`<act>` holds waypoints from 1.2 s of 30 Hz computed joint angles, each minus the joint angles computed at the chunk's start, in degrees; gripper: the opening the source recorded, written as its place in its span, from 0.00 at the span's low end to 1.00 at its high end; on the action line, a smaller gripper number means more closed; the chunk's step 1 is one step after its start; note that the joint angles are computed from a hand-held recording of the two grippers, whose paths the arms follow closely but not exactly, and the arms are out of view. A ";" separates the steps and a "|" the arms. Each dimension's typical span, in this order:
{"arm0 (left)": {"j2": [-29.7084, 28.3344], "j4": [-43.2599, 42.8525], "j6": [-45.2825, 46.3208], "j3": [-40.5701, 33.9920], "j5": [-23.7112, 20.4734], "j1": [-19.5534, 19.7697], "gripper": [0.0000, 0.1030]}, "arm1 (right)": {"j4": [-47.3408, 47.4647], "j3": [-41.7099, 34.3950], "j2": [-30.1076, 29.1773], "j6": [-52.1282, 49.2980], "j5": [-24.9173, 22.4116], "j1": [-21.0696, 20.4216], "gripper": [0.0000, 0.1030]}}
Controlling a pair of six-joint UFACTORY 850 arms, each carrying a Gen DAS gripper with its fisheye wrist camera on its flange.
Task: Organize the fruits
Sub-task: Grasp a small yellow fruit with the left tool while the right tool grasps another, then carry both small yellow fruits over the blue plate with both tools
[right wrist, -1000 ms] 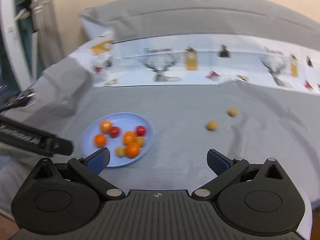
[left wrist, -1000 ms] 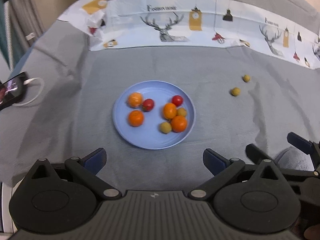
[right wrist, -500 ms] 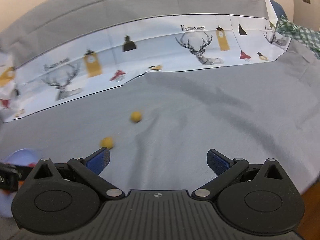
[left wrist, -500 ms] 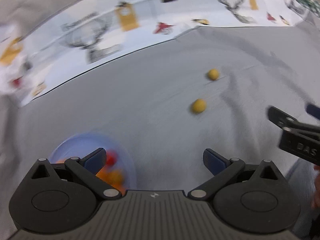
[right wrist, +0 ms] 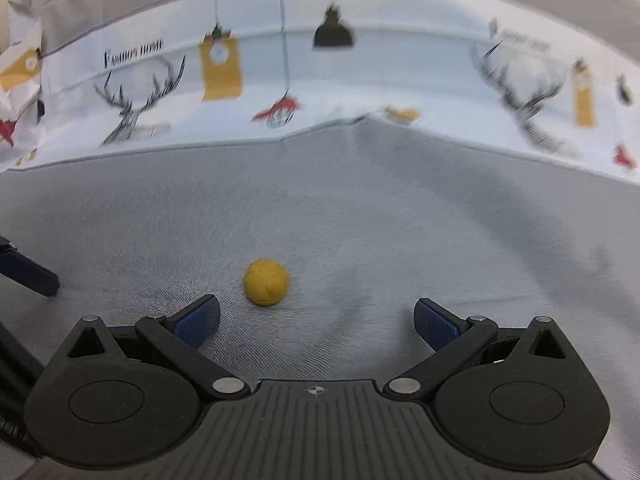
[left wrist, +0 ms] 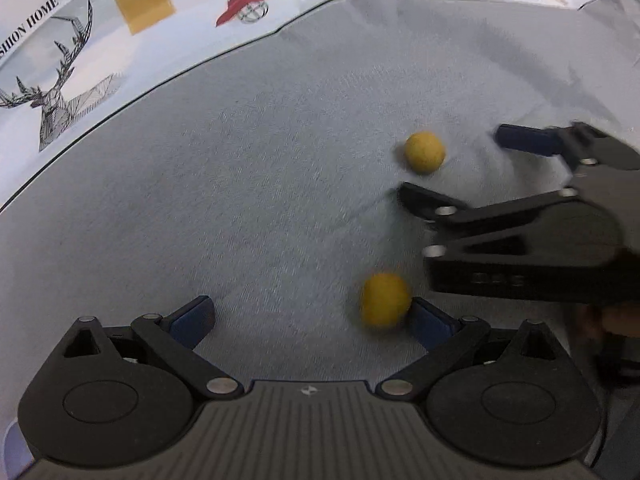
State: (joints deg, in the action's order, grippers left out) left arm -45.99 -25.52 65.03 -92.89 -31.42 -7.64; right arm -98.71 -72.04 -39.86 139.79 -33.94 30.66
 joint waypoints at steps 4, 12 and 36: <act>2.37 -7.24 12.56 3.00 -0.04 0.39 0.29 | -9.40 0.66 -0.08 4.51 -1.42 0.13 0.31; 7.73 -9.44 9.50 5.34 -0.94 2.67 0.29 | 1.18 1.63 1.95 0.43 -10.09 2.91 0.24; 37.47 -17.70 22.69 25.18 -14.10 35.60 0.29 | 9.93 -4.90 13.53 -4.05 -9.34 30.66 0.25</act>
State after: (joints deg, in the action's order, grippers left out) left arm -8.52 -43.22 87.73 -67.71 -45.52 27.96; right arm -88.77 -76.94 -26.33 135.74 -43.28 61.32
